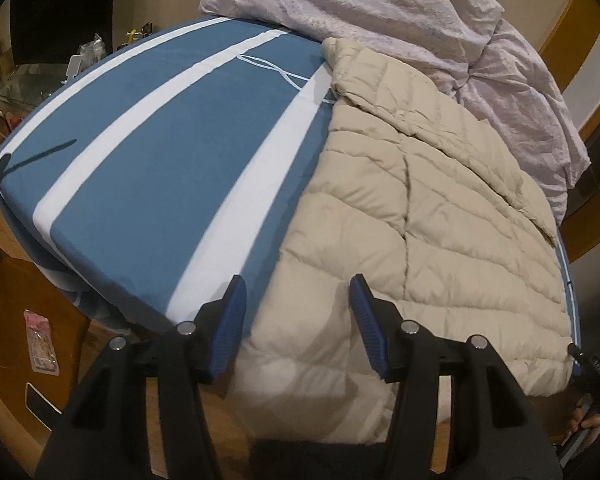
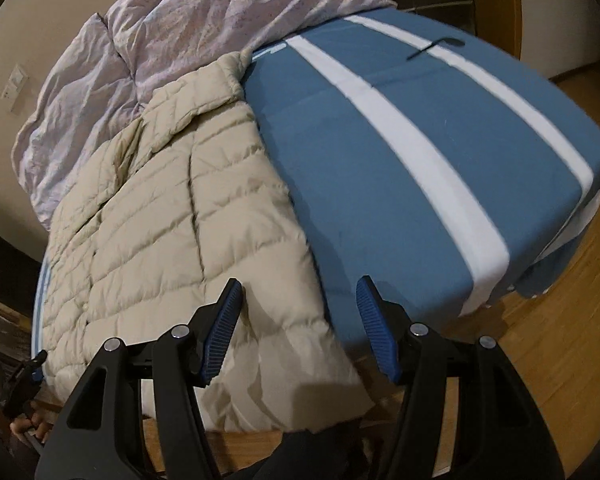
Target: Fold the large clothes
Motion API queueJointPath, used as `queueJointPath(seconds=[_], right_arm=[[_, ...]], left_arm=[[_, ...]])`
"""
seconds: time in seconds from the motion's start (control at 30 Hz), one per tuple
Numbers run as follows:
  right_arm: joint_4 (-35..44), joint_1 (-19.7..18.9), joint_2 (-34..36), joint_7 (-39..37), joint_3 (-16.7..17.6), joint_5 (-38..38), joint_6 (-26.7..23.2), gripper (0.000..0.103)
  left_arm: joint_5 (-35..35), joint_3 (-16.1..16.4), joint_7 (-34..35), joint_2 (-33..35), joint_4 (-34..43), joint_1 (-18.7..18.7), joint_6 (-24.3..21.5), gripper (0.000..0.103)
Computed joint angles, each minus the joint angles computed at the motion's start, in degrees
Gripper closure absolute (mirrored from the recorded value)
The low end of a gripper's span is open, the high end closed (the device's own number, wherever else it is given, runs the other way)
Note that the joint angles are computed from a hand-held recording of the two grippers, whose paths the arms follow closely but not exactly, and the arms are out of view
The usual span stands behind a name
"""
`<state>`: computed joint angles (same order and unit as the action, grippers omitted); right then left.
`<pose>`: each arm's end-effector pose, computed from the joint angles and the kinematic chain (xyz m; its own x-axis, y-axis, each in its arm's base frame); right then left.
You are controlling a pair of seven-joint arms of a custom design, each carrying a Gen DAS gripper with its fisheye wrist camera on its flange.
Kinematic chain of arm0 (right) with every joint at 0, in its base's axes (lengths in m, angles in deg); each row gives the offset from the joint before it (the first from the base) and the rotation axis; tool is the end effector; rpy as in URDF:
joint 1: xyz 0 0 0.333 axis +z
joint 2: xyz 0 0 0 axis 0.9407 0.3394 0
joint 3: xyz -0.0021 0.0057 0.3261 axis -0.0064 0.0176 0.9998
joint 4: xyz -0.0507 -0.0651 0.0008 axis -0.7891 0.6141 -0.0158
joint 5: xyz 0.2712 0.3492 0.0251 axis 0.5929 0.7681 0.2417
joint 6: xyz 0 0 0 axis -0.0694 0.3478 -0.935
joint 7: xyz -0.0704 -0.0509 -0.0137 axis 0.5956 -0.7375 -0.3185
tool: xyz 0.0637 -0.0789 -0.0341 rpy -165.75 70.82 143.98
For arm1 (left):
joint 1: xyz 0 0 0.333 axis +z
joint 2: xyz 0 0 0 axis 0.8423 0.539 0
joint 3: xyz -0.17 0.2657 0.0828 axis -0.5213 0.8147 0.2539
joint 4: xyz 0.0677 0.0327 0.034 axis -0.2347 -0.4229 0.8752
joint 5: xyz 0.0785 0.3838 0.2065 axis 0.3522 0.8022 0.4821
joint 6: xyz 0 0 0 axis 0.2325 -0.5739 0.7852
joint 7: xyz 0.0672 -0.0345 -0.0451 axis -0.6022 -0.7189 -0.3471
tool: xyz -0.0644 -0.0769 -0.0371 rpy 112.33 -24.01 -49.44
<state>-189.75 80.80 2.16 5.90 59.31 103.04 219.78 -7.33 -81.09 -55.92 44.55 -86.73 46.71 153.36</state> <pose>0.6340 0.1296 0.4979 0.1072 -0.9194 -0.3783 -0.8709 0.0967 -0.4819 0.4187 -0.2192 0.5215 0.6432 -0.6962 0.3187 -0.5165 -0.7017 -0.4907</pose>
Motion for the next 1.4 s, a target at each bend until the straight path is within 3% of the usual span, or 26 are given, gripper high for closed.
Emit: queueJointPath(seconds=[0.1,0.27,0.43,0.57,0.67,0.77,1.1,1.4], right_arm=[[-1.3,0.1,-1.1,-4.1,0.1,3.6,-0.5,0.044],[-2.1,0.5,-2.0,-9.3,0.0,8.3,-2.2,0.067],[-2.3,0.4,-2.2,-10.9,-0.3,11.8,-3.7,0.081],[-1.9,0.3,-2.1,-11.2,-0.4,13.2,-4.3,0.092],[-1.2,0.4,-1.8,-11.4,-0.3,13.5,-4.2,0.095],[0.1,0.4,-1.2,-11.8,-0.3,14.4,-4.0,0.096],[9.3,-0.1,4.1,-11.3,0.6,16.2,-3.6,0.096],[25.2,-0.9,14.9,-6.4,2.5,12.6,-4.7,0.096]], left_arm=[[0.3,-0.7,-1.0,-0.2,-0.3,-0.2,0.6,0.054],[0.5,-1.4,-2.8,-0.8,-1.1,-0.9,2.0,0.061],[0.3,-1.8,-5.1,-1.6,-2.1,-1.2,3.3,0.067],[-0.1,-1.6,-5.5,-1.4,-2.1,-1.7,3.7,0.085],[0.0,-1.4,-4.8,-1.2,-1.5,-1.8,3.7,0.095],[1.0,-1.5,-4.1,-1.0,-0.2,-1.2,3.2,0.099],[5.0,-0.8,-3.3,0.4,4.5,2.8,2.1,0.099],[9.0,1.5,0.1,8.5,13.7,6.9,3.4,0.099]])
